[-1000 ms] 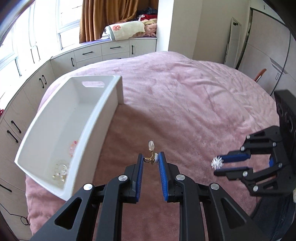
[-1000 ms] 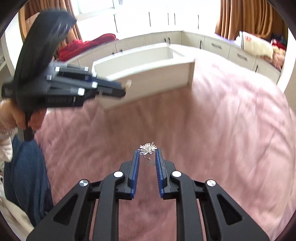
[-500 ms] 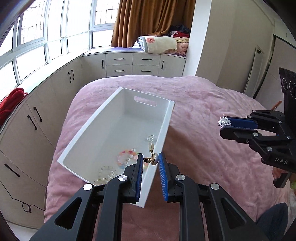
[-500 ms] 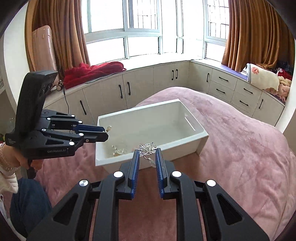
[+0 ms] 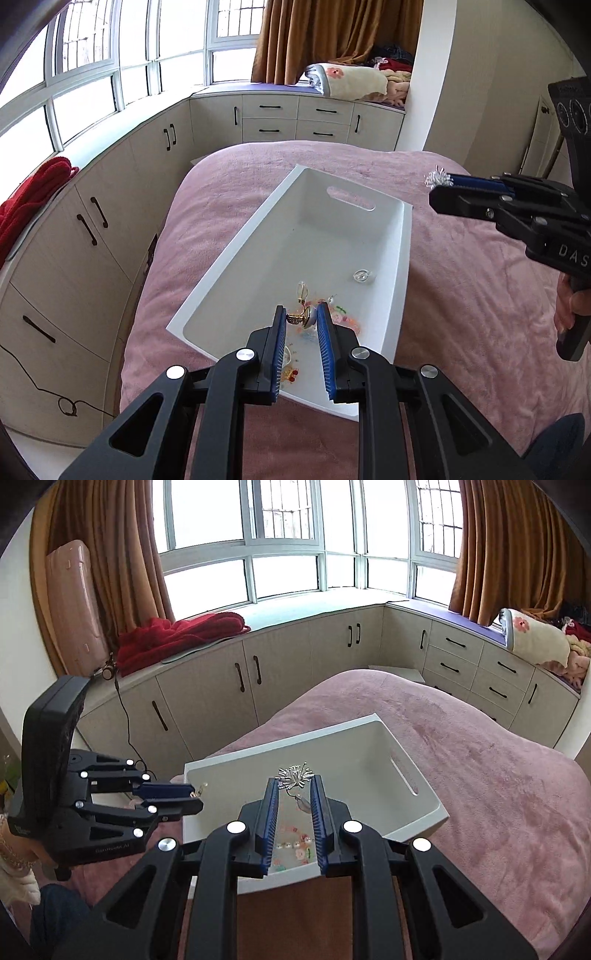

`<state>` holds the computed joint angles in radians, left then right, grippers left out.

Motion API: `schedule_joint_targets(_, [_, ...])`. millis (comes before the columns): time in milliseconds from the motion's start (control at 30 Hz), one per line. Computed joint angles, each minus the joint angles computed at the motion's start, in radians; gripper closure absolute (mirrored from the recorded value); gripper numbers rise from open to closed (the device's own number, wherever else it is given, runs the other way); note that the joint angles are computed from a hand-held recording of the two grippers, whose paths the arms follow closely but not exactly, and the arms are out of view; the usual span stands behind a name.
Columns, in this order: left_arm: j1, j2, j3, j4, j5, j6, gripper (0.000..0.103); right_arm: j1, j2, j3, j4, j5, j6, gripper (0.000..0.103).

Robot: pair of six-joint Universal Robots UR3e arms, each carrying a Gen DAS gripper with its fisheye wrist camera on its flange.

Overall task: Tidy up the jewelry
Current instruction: 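Open both tools to drop the earrings into the white box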

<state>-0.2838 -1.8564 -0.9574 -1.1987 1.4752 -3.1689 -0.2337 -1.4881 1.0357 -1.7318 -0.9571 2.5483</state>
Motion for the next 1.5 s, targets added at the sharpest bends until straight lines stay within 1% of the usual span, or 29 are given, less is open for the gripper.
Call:
schedule_joint_targets(100, [0.028,-0.013,-0.016,0.006,-0.024,0.0,0.081,0.039,0.083,-0.062,-0.022,-0.026,0.079,0.085])
schedule_joint_targets(200, [0.054,-0.039,-0.02,0.016,-0.042,-0.008,0.081,0.087,0.16,-0.117,-0.041,-0.086,0.124,0.085])
schedule_joint_targets(433, [0.071,-0.084,-0.06,0.084,-0.054,-0.039,0.081,0.155,0.289,-0.198,-0.072,-0.171,0.163,0.085])
schedule_joint_targets(600, [0.063,-0.102,-0.08,0.117,-0.038,-0.04,0.081,0.187,0.362,-0.243,-0.083,-0.209,0.179,0.085])
schedule_joint_targets(833, [0.067,-0.119,-0.102,0.136,-0.055,-0.035,0.081,0.215,0.378,-0.196,-0.146,-0.25,0.182,0.085])
schedule_joint_targets(933, [0.061,-0.13,-0.092,0.136,-0.043,-0.027,0.081,0.214,0.383,-0.184,-0.151,-0.254,0.194,0.084])
schedule_joint_targets(1000, [0.061,-0.137,-0.081,0.129,-0.044,-0.031,0.08,0.217,0.391,-0.187,-0.151,-0.269,0.207,0.079])
schedule_joint_targets(1033, [0.058,-0.143,-0.071,0.125,-0.037,-0.035,0.076,0.217,0.395,-0.191,-0.139,-0.267,0.207,0.078])
schedule_joint_targets(1067, [0.055,-0.148,-0.063,0.124,-0.028,-0.035,0.06,0.217,0.393,-0.183,-0.143,-0.268,0.202,0.077])
schedule_joint_targets(1100, [0.048,-0.146,-0.065,0.137,-0.013,-0.036,0.047,0.22,0.39,-0.176,-0.149,-0.278,0.197,0.077])
schedule_joint_targets(1133, [0.038,-0.146,-0.064,0.148,0.005,-0.034,0.045,0.223,0.388,-0.173,-0.151,-0.288,0.192,0.077])
schedule_joint_targets(1200, [0.023,-0.155,-0.045,0.141,0.028,-0.025,0.043,0.225,0.376,-0.151,-0.166,-0.3,0.184,0.068])
schedule_joint_targets(1367, [0.008,-0.162,-0.032,0.126,0.055,-0.038,0.042,0.222,0.341,-0.123,-0.186,-0.312,0.173,0.061])
schedule_joint_targets(1433, [0.002,-0.154,-0.037,0.13,0.066,-0.044,0.04,0.22,0.326,-0.123,-0.186,-0.32,0.16,0.058])
schedule_joint_targets(1500, [-0.01,-0.14,-0.042,0.134,0.091,-0.052,0.036,0.215,0.299,-0.116,-0.187,-0.319,0.15,0.05])
